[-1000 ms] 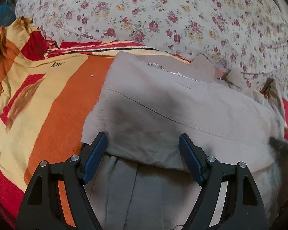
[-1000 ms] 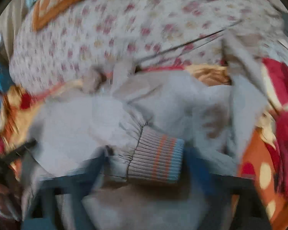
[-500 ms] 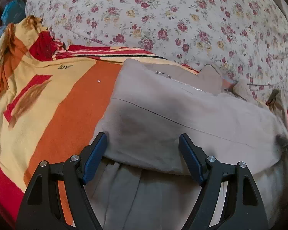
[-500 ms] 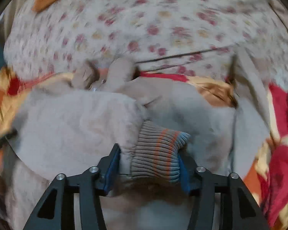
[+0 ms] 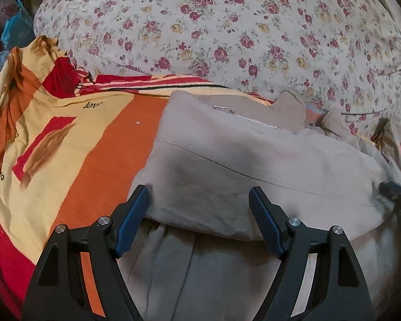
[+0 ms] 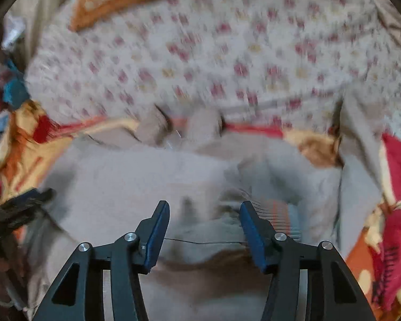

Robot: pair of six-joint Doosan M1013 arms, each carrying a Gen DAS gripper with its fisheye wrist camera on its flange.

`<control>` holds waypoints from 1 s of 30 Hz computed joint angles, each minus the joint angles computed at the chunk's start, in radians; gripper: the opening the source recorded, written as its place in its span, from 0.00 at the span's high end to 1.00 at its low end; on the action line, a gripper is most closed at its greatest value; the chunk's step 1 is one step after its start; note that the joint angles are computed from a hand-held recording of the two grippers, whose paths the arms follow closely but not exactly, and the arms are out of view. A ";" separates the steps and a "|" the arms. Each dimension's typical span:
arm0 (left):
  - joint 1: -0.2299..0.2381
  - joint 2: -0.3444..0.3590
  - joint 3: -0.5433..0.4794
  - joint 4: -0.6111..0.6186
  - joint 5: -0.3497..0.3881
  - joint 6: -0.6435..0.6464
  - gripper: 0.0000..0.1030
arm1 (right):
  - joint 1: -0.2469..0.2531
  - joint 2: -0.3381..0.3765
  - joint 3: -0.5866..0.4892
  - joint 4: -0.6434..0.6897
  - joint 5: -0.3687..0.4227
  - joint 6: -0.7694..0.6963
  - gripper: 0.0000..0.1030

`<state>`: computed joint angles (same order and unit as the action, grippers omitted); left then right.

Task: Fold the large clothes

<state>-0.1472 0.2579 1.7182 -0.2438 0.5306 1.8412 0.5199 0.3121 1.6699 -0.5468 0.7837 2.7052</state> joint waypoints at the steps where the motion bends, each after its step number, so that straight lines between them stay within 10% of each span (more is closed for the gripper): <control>1: -0.001 0.001 0.000 0.001 0.000 -0.001 0.25 | -0.008 0.013 -0.005 0.012 0.021 -0.001 0.49; 30: -0.030 -0.021 0.020 -0.030 -0.006 0.077 0.25 | 0.045 -0.142 0.151 -0.076 -0.023 0.137 0.34</control>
